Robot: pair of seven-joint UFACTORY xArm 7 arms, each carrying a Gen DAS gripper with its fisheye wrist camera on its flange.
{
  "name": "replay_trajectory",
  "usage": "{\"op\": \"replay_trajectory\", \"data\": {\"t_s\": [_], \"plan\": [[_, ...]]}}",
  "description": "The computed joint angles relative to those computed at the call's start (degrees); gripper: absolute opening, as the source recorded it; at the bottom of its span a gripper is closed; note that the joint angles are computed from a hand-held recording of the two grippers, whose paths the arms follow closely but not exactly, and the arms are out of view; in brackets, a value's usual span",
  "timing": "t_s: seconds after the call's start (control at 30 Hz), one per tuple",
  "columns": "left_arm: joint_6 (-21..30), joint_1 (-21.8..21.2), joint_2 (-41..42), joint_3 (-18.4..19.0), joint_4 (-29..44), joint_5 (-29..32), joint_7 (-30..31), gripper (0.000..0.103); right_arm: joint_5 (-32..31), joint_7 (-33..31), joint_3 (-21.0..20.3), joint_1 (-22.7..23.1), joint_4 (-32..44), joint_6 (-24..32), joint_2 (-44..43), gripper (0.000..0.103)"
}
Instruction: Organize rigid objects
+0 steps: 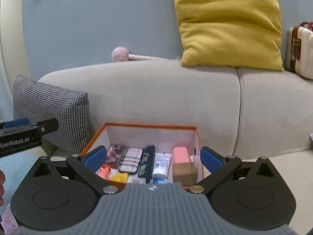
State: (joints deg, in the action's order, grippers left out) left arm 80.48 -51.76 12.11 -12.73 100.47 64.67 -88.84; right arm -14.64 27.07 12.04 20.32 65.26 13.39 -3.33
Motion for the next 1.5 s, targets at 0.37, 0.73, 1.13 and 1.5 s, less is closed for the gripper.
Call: {"op": "replay_trajectory", "data": {"t_s": [0.37, 0.73, 1.13, 1.5], "plan": [[-3.54, 0.79, 0.46, -0.48, -1.89, -9.35, 0.37, 0.101, -0.31, 0.01, 0.21, 0.52, -1.88, 5.64, -0.9, 0.101], [-2.91, -0.29, 1.65, 0.22, -0.1, -9.12, 2.09, 0.101, 2.59, -2.0, 0.16, 0.76, -2.42, 4.85, -0.88, 0.101], [-3.11, -0.21, 1.19, 0.08, -0.32, -10.75, 1.38, 0.101, 3.1, -2.42, 0.36, 0.58, -3.83, 3.71, -2.11, 0.101], [-2.98, -0.5, 1.33, 0.01, -0.22, -11.01, 1.0, 0.101, 3.73, -2.97, 0.75, 0.69, -3.96, 4.45, -2.42, 0.101]]}}
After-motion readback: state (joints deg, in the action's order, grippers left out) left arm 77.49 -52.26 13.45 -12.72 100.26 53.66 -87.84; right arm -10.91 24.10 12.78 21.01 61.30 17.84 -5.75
